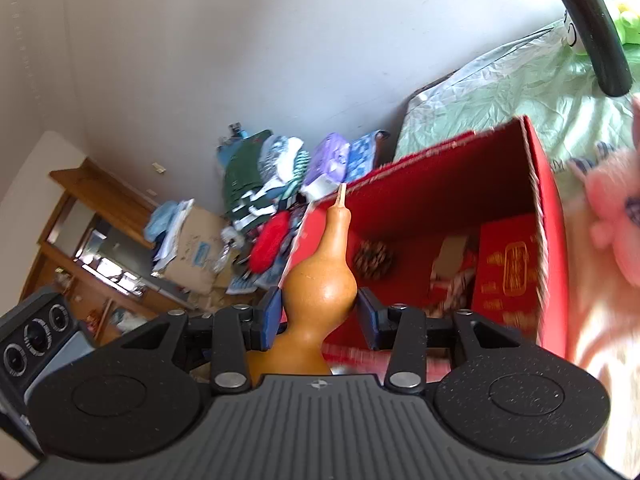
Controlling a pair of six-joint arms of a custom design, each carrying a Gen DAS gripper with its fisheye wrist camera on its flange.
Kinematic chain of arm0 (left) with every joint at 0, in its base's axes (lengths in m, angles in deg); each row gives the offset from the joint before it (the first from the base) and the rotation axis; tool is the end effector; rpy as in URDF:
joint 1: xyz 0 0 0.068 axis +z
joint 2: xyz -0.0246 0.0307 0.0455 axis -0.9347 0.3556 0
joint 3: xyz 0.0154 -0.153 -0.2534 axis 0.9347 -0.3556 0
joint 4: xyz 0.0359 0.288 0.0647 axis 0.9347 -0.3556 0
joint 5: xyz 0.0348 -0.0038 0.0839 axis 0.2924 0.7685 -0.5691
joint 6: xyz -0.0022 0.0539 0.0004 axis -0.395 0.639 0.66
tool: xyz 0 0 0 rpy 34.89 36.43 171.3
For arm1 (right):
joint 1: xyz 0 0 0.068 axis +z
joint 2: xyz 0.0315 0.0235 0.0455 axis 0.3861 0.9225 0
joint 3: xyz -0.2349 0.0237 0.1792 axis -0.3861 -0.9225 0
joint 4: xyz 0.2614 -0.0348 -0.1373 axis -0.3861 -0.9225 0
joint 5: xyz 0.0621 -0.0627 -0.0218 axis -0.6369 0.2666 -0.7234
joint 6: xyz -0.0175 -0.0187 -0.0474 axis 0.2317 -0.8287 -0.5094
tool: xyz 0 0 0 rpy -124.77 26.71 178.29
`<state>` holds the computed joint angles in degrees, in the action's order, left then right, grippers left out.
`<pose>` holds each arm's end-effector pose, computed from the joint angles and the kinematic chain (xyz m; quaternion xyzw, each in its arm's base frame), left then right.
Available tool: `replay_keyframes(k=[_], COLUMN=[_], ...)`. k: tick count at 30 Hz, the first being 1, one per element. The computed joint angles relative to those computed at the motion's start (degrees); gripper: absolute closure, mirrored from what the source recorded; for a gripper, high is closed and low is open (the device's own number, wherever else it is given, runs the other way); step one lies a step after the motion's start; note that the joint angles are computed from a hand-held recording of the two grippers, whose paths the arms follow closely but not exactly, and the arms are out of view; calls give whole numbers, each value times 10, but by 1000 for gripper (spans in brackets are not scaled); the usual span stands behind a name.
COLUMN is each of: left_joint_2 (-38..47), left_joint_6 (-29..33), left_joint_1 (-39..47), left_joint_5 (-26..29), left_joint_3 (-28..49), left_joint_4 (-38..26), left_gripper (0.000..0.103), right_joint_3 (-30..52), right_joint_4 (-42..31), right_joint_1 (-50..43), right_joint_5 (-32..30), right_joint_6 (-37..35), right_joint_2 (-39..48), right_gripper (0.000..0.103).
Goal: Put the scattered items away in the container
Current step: 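Lift the gourd with the right gripper over the red box, then lower the gourd into the red box and open the right gripper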
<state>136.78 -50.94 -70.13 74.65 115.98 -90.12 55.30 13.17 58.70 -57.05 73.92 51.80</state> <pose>0.2904 -0.0267 0.2685 0.3160 0.8515 -0.2386 0.3437 0.3024 0.2307 0.2311 0.0240 0.8480 0.4278 0.3120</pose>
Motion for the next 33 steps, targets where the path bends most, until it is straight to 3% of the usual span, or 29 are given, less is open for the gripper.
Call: replay_keyframes(k=[7, 20, 24, 30, 33], left_joint_2=[119, 298, 340, 374, 397], left_joint_6=[6, 29, 25, 18, 12], left_joint_1=[-13, -26, -22, -23, -26], left_joint_5=[-64, -184, -193, -202, -204], left_joint_3=[68, 195, 231, 260, 285], left_joint_4=[14, -30, -51, -60, -83], left_gripper=[46, 48, 48, 41, 44], right_joint_3=[150, 400, 463, 502, 524], right_joint_4=[-95, -333, -393, -412, -436], right_joint_1=[-18, -32, -28, -36, -34], right_joint_5=[-11, -47, -41, -60, -52], right_joint_6=[4, -45, -81, -115, -136], right_joint_2=[121, 313, 361, 395, 413], right_gripper=[59, 60, 59, 59, 59])
